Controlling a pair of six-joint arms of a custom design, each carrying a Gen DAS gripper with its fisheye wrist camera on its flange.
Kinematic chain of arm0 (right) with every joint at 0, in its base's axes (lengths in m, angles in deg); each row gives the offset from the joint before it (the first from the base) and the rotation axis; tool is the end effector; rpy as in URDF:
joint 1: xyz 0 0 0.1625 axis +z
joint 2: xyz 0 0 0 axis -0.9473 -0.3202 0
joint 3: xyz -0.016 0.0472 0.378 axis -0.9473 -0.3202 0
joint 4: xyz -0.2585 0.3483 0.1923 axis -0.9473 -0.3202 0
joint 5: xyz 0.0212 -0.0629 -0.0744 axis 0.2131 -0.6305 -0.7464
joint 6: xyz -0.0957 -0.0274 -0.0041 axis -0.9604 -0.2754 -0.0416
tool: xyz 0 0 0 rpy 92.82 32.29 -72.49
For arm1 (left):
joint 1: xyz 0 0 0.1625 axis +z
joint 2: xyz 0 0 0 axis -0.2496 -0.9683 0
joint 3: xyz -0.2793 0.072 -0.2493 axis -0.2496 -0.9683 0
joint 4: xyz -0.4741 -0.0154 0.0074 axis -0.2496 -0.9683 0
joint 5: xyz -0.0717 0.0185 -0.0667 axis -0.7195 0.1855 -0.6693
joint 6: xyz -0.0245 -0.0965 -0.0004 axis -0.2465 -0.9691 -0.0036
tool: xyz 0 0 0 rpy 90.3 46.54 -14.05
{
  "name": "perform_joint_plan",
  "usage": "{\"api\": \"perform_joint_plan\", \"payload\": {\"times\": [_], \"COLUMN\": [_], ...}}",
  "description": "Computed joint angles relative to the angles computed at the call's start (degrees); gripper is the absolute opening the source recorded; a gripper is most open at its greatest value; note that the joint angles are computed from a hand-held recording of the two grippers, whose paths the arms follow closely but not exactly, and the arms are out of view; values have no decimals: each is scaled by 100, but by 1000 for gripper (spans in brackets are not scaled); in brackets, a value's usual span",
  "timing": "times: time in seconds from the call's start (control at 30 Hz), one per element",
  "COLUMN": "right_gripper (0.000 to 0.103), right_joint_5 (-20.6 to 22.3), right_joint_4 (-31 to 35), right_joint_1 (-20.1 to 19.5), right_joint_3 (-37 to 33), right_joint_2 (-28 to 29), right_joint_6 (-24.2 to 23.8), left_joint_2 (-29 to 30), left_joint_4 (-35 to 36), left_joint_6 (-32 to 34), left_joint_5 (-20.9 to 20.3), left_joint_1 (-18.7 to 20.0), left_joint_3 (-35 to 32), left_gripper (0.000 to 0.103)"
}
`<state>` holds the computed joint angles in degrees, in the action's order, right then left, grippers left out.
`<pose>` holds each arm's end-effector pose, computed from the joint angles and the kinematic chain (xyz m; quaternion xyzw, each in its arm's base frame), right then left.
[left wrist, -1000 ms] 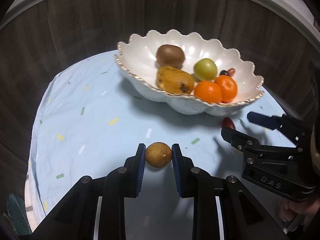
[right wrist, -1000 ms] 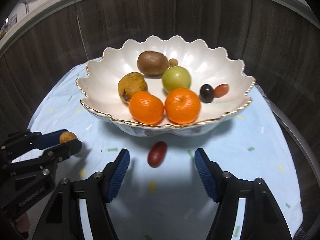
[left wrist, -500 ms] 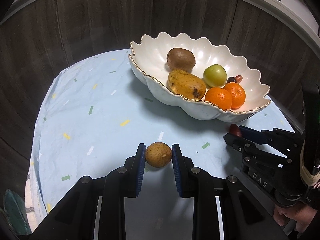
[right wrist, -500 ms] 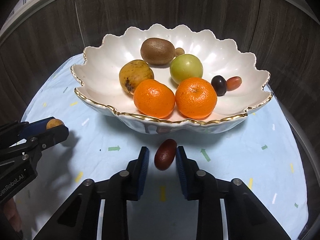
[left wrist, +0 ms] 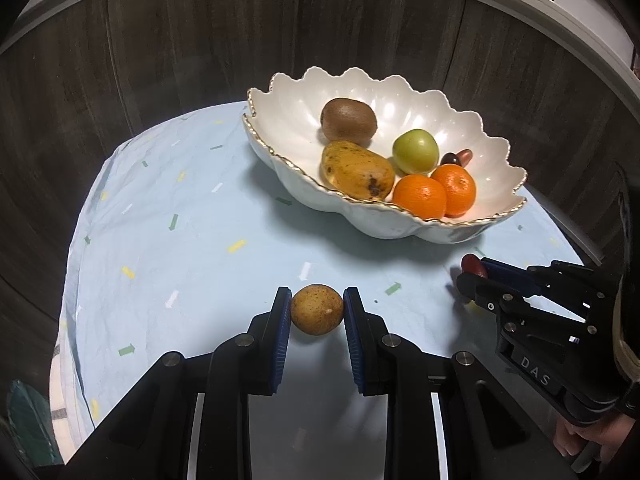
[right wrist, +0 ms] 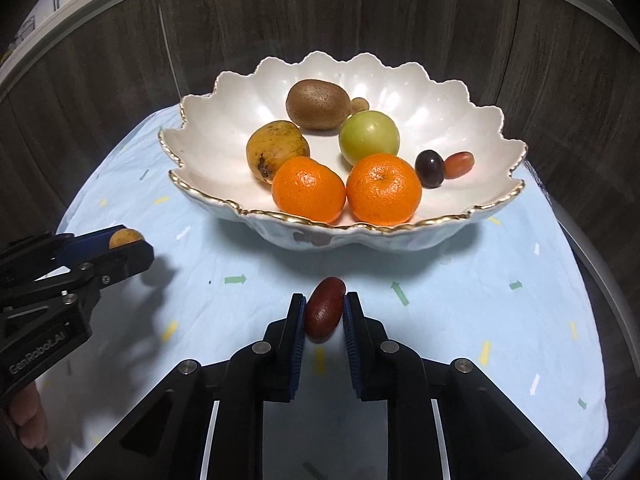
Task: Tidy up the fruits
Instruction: 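Carry the brown fruit and red date over the white bowl with both tools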
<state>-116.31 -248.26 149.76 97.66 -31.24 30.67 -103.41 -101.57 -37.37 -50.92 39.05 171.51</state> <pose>0.0284 -0.3348 0.2277 0.1627 -0.8771 0.2863 0.3498 -0.3180 -0.3607 -0.0103 0.2633 0.9033 -0.2117 0.2643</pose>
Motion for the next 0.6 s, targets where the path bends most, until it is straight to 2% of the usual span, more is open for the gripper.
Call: {"api": "perform_joint_plan", "payload": {"times": [0.3,0.6], "right_gripper": [20,20], "right_joint_5": [157,335], "right_joint_4": [801,1345], "right_joint_1": [81,94], "right_joint_3": [165,232], "right_joint_2": [-978,-1734], "right_joint_6": [39,33], "left_joint_2": [-33,-113], "left_joint_4": [249,499], "left_joint_6": [-145,-295], "left_joint_5": [-87,35], "left_joint_1": [-196,-372], "left_joint_3": [-132,-236], "left_gripper": [26,26]}}
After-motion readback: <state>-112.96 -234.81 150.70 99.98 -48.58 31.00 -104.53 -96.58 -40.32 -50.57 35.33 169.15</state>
